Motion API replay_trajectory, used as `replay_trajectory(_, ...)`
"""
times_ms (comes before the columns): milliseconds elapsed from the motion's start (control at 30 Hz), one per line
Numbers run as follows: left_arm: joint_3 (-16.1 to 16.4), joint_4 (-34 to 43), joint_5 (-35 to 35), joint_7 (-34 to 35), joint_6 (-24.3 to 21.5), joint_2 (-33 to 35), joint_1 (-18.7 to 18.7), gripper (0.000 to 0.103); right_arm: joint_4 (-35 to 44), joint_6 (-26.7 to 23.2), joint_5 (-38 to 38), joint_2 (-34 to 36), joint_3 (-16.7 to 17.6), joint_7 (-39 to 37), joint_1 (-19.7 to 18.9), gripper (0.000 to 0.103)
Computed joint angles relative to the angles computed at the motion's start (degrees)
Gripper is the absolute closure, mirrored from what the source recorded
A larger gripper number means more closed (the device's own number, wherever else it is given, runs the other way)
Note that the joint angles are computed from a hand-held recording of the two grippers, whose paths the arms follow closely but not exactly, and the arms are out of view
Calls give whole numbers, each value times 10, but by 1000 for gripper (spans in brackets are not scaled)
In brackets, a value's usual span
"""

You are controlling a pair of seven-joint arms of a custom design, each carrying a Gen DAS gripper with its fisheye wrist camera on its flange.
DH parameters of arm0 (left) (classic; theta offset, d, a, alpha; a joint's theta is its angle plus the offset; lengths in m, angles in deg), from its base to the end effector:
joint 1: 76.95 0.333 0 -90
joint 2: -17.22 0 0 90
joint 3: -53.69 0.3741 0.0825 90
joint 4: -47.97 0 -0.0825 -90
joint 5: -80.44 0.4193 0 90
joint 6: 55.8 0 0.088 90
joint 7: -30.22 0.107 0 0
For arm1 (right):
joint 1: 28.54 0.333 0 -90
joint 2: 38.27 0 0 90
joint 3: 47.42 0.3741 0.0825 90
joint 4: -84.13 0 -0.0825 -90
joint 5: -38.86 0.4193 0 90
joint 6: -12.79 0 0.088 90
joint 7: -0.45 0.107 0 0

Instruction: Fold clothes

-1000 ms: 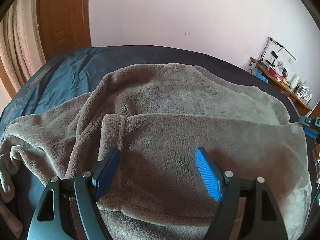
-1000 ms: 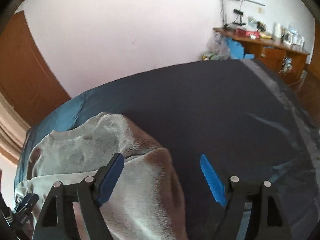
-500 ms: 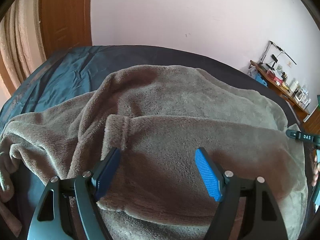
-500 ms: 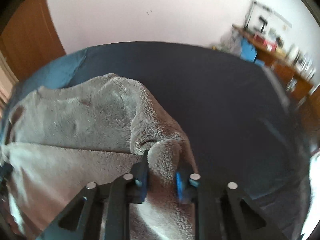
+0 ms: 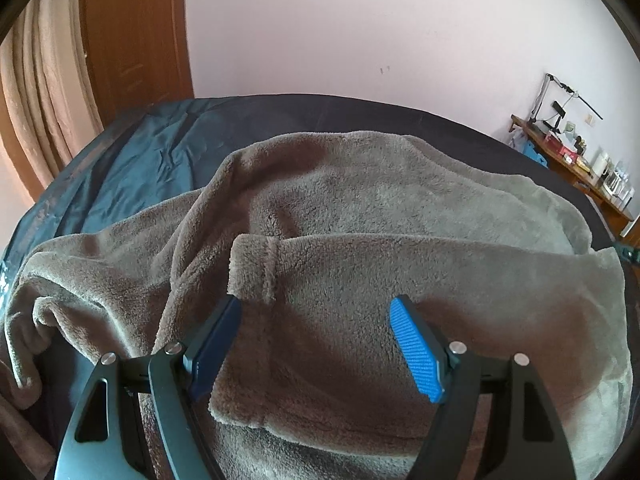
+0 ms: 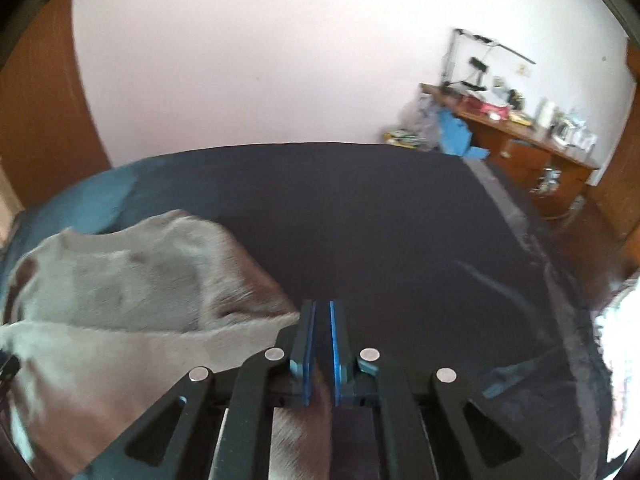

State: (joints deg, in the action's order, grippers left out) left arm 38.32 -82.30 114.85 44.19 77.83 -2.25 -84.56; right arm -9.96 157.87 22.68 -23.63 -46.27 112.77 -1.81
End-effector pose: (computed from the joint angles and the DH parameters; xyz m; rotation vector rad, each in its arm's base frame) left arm 0.4594 -0.1997 0.5740 -2.2235 1.1966 -0.5284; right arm 0.6465 0.3435 0.5832 -2.0467 1.5509 -0.5677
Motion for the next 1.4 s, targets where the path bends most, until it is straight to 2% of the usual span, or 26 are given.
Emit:
replay_trajectory(33, 0, 0, 0, -1, 0, 0, 0, 22, -9, 2, 26, -7, 11, -29, -8, 90)
replay_trajectory(67, 0, 0, -1, -2, 0, 0, 0, 22, -17, 4, 53, -12, 21, -57, -16, 80)
replay_trajectory(100, 0, -1, -1, -3, 0, 0, -1, 22, -25, 5, 74, -17, 26, -77, -22, 54)
replay_trajectory(167, 0, 0, -1, -3, 0, 0, -1, 22, -50, 20, 112, -28, 30, -103, -32, 16)
replay_trajectory(333, 2, -4, -5, -4, 6, -4, -2, 22, -68, 30, 144, -33, 31, -98, -29, 16)
replay_trajectory(433, 5, -9, -10, -3, 13, -8, -1, 22, -58, 5, 202, -26, 46, -151, -41, 16)
replay_trajectory(500, 4, -9, -10, -2, 15, -8, 1, 22, -47, -13, 185, -17, 43, -167, -31, 18)
replay_trajectory(533, 3, -9, -10, -1, 14, -8, 1, 22, -43, -23, 163, -12, 39, -164, -22, 25)
replay_trajectory(567, 3, -8, -10, 1, 14, -7, 1, 22, -40, -29, 146, -7, 36, -159, -14, 54)
replay_trajectory(600, 3, -8, -10, 2, 14, -7, 1, 22, -37, -34, 139, -3, 34, -158, -10, 67)
replay_trajectory(633, 3, -8, -10, 4, 15, -8, 1, 22, -39, -28, 122, -3, 30, -148, -3, 69)
replay_trajectory(700, 4, -9, -11, 7, 20, -10, 0, 22, -49, -9, 76, -8, 18, -119, 11, 81)
replay_trajectory(833, 5, -11, -17, 25, 38, -14, -4, 22, -72, 29, -41, -31, -14, 1, 28, 87)
replay_trajectory(900, 5, -10, -20, 37, 46, -11, -6, 22, -70, 14, -88, -31, -21, 45, 27, 91)
replay_trajectory(1000, 11, -9, -39, 60, 51, -3, -10, 22, -84, 29, -106, -40, -12, 60, 12, 91)
replay_trajectory(1067, 11, -9, -45, 63, 47, -1, -8, 22, -108, 72, -48, -53, 7, 23, -11, 91)
replay_trajectory(1167, 14, -13, -49, 68, 55, -5, -5, 22, -150, 114, -44, -86, 14, 13, -17, 87)
replay_trajectory(1233, 13, -13, -51, 70, 56, -5, -3, 22, -187, 132, -29, -118, 26, -28, -23, 75)
replay_trajectory(1267, 11, -14, -51, 68, 57, -6, -3, 22, -205, 141, -8, -132, 35, -65, -27, 51)
replay_trajectory(1300, 10, -15, -52, 66, 57, -8, -2, 22, -224, 151, 12, -147, 43, -103, -29, 21)
replay_trajectory(1333, 10, -17, -52, 65, 59, -10, -2, 22, -246, 164, 14, -162, 50, -132, -29, 16)
replay_trajectory(1400, 11, -20, -54, 65, 60, -14, 0, 22, -287, 184, -36, -192, 67, -147, -35, 16)
